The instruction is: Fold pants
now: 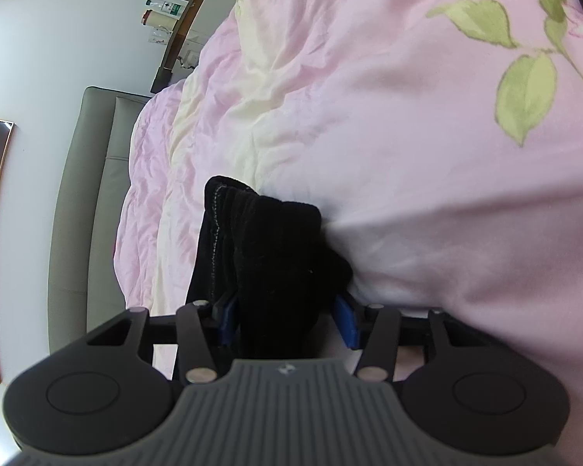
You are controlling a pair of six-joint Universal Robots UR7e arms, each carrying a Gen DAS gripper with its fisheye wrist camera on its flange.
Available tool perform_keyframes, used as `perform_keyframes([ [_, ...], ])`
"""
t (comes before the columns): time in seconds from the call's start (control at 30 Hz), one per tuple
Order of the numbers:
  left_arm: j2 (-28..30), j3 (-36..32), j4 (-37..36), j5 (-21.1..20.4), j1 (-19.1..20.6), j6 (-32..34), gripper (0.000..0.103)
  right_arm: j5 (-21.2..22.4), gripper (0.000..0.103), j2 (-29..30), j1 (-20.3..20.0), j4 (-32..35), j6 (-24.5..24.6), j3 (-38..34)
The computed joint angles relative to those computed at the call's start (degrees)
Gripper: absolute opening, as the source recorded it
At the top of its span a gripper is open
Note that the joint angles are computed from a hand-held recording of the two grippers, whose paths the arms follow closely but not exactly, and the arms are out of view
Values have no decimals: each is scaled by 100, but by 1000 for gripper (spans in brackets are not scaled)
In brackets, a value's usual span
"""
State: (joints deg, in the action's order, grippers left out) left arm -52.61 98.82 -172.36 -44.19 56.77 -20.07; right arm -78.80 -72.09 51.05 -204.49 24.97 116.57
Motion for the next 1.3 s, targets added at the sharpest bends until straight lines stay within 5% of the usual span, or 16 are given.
perform_keyframes([
  [0.13,1155,-776,38,-1349,-2,646,86,120,48,-52,-40,11,-141,63],
  [0.37,2651,-2128,785,-2623,-181,922,81,116,48,-3,-31,5,-85,8],
  [0.6,3420,-2882,1890,-2760,-194,579,81,305,47,72,-87,-32,-144,-22],
  [0.83,3412,-2860,1927,-3011,-67,-3,89,349,28,118,-125,-45,-541,-22],
  [1.0,3283,-2837,2065,-3268,70,-199,75,419,18,97,-35,-100,-558,-38],
  [1.17,3188,-2694,1854,-3620,241,-505,67,337,17,22,493,-496,-1678,1],
  [1.3,3064,-2512,1672,-3817,318,-632,61,140,17,33,1222,-614,-3460,2],
])
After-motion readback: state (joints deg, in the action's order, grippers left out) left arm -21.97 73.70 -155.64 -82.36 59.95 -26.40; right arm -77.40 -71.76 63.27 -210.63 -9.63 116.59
